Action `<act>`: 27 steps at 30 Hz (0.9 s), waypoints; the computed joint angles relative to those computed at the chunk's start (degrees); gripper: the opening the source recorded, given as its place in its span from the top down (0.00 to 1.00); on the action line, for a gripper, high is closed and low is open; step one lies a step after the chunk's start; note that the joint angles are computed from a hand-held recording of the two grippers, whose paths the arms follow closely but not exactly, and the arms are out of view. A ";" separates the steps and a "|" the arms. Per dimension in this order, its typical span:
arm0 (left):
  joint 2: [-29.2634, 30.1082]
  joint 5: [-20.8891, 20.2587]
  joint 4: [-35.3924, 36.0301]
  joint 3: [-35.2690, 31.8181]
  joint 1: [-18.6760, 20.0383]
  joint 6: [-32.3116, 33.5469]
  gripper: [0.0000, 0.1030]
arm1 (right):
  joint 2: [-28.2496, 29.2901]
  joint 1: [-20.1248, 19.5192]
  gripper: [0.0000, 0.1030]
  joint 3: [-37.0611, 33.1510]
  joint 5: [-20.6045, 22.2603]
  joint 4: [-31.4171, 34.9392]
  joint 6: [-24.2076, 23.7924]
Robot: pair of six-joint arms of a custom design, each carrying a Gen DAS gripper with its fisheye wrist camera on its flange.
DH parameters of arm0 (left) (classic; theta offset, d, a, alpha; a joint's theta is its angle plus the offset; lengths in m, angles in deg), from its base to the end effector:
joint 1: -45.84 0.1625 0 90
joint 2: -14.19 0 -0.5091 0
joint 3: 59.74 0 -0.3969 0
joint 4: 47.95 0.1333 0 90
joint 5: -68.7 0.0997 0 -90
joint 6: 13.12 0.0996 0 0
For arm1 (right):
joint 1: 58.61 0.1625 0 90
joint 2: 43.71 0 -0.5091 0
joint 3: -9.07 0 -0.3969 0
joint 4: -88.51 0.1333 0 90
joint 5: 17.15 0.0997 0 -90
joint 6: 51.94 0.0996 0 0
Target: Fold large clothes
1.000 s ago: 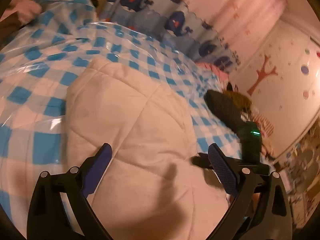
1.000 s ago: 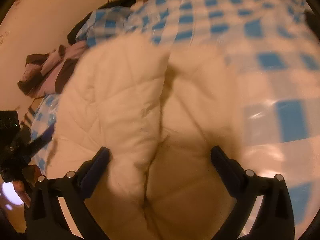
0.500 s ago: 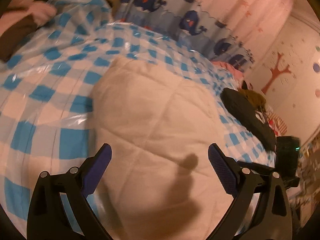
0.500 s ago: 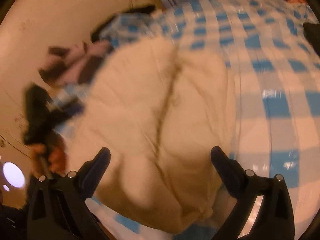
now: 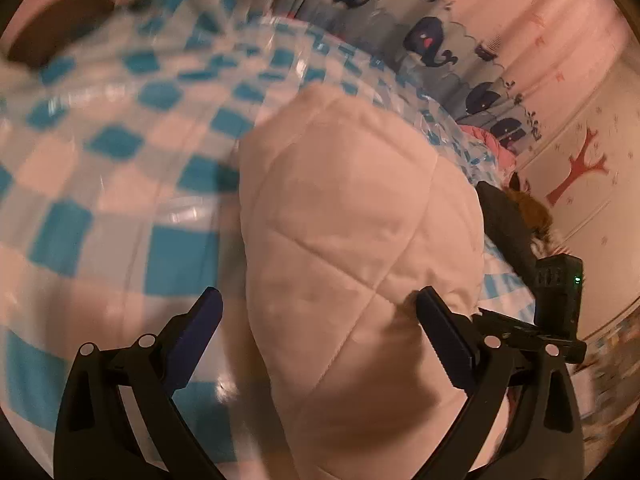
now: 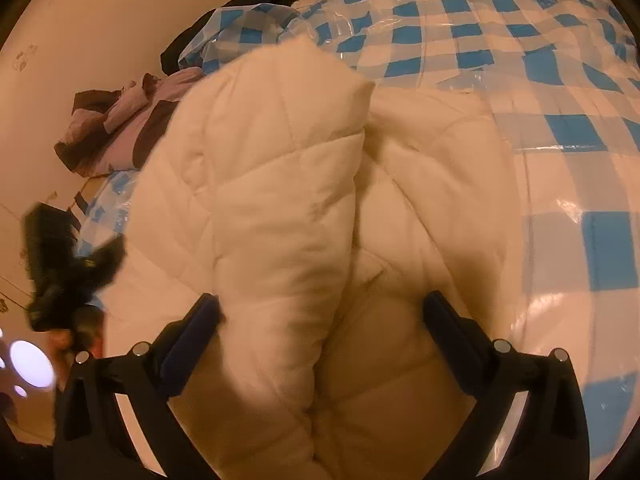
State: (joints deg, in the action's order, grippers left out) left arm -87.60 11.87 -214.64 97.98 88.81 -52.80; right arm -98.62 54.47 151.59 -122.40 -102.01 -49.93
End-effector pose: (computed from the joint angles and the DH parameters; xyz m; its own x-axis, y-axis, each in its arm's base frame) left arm -0.0484 -0.3017 0.2895 -0.9852 -0.0373 -0.1674 0.0717 0.7972 -0.5995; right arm 0.2663 -0.3516 0.1111 -0.9234 -0.2925 0.2484 -0.3499 0.9075 -0.2323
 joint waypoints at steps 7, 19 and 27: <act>5.63 -6.56 -9.93 0.93 3.80 2.79 0.09 | 1.20 5.62 0.05 -9.80 -2.04 0.24 -1.73; 7.24 -11.74 -6.75 -1.20 6.87 6.59 0.06 | 4.54 -1.53 0.06 -11.62 -4.92 10.42 2.52; 10.59 -13.15 -10.16 -0.91 8.00 6.87 0.06 | 3.04 -2.02 0.06 -2.42 -2.57 0.17 0.28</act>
